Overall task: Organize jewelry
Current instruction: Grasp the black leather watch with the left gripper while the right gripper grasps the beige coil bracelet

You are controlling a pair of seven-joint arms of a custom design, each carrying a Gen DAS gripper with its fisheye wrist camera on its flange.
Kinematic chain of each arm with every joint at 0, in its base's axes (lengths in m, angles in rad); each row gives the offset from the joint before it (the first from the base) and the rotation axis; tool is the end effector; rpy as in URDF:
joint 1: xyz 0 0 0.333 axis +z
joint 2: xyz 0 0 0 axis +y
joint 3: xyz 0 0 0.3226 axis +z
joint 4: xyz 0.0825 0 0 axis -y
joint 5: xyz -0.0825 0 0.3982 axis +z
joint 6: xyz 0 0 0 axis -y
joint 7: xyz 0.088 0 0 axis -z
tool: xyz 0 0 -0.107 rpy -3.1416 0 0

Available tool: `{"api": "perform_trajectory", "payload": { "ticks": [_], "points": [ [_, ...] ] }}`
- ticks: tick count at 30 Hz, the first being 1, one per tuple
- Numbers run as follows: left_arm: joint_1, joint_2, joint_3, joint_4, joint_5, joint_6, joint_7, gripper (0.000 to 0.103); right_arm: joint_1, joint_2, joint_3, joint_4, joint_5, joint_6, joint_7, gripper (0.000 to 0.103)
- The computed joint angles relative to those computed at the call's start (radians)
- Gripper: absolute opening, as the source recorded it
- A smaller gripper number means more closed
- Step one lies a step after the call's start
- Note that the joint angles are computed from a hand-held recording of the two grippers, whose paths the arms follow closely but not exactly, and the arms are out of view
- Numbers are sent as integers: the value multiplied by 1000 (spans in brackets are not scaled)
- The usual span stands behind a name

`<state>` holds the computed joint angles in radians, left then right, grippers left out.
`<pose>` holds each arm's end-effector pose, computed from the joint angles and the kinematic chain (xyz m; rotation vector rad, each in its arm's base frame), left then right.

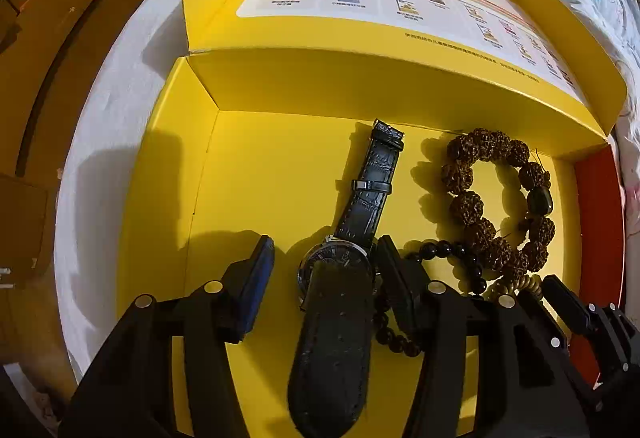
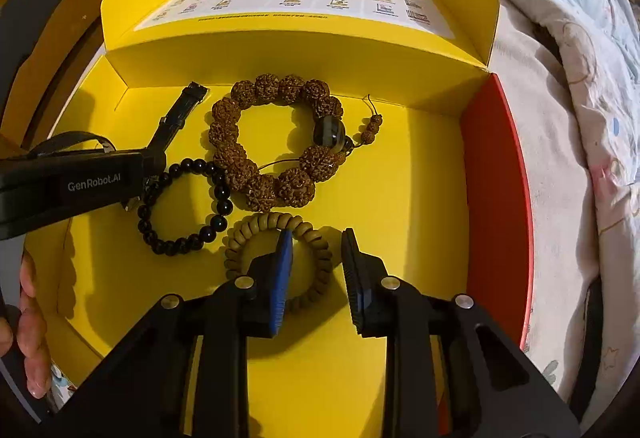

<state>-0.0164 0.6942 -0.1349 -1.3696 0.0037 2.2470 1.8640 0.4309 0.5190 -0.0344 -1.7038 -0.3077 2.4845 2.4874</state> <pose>0.7601 -0.0924 0.3266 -1.6693 2.5387 -0.2807 0.6540 0.2784 0.3156 -1.7231 2.3207 -0.3881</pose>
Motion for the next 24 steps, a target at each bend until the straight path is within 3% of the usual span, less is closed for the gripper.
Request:
{"api": "perform_trajectory", "payload": {
  "ticks": [5, 24],
  "points": [
    [6, -24, -3, -37, -2, 18, 11, 41, 12, 12, 1, 23, -14, -30, -10, 17],
    [18, -2, -5, 9, -24, -23, 20, 40, 0, -24, 7, -17, 10, 8, -20, 10]
  ]
}}
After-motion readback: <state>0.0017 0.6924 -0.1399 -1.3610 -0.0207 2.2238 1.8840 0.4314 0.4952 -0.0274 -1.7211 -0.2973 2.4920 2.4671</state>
